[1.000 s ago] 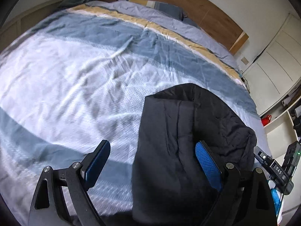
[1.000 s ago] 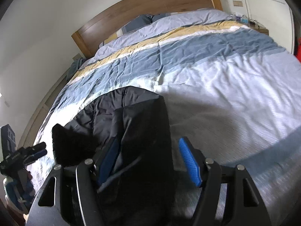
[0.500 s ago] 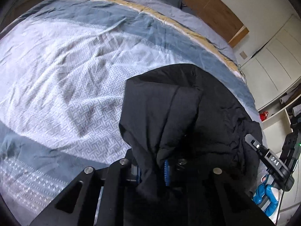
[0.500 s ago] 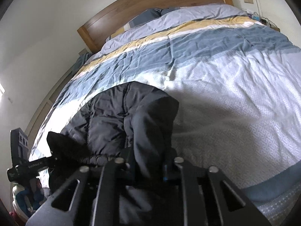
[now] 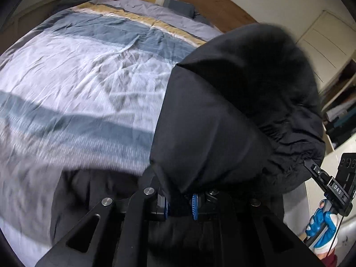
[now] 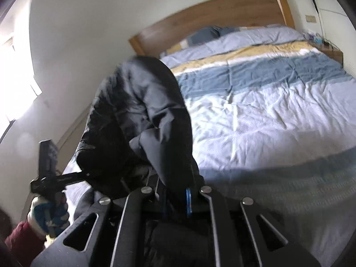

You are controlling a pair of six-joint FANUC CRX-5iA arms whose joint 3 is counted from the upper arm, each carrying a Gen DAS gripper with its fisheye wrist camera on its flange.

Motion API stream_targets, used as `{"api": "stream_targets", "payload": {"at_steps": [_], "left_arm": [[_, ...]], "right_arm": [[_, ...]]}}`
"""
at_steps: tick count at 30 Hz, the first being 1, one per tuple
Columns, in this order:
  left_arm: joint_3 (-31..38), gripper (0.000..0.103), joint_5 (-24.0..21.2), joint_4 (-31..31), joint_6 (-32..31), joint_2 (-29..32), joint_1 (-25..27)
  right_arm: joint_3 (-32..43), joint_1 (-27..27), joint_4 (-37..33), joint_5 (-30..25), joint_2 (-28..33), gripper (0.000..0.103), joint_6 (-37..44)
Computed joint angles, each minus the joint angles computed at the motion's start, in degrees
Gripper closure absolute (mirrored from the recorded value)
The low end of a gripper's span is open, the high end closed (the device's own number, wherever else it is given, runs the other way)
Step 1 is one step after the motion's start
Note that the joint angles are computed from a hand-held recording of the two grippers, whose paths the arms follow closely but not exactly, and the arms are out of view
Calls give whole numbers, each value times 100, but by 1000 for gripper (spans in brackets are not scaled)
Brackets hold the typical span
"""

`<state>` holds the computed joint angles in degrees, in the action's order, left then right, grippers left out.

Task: Fold large clothes
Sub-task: 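Grasp the coat's hem with both tools and lift it toward the collar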

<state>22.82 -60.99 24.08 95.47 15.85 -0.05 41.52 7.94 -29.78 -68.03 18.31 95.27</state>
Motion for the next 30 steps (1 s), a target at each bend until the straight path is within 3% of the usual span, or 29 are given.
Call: {"api": "stream_targets", "payload": {"at_steps": [5, 14, 18, 25, 30], "left_arm": [[-1329, 89, 351, 362, -441, -1092, 34], [-3085, 89, 883, 839, -1185, -2567, -19], [-3610, 89, 1137, 605, -1304, -2928, -195], [-4063, 85, 1626, 376, -1071, -3040, -434], [-3882, 78, 1492, 18, -722, -3018, -496]], "right_arm": [[-1372, -324, -572, 143, -1217, 92, 365], [-3065, -930, -1607, 103, -2752, 92, 969], [-3581, -1074, -1706, 94, -2978, 92, 1018], [-3995, -923, -1219, 307, -2884, 92, 902], [-4149, -772, -918, 458, -2880, 90, 817]]}}
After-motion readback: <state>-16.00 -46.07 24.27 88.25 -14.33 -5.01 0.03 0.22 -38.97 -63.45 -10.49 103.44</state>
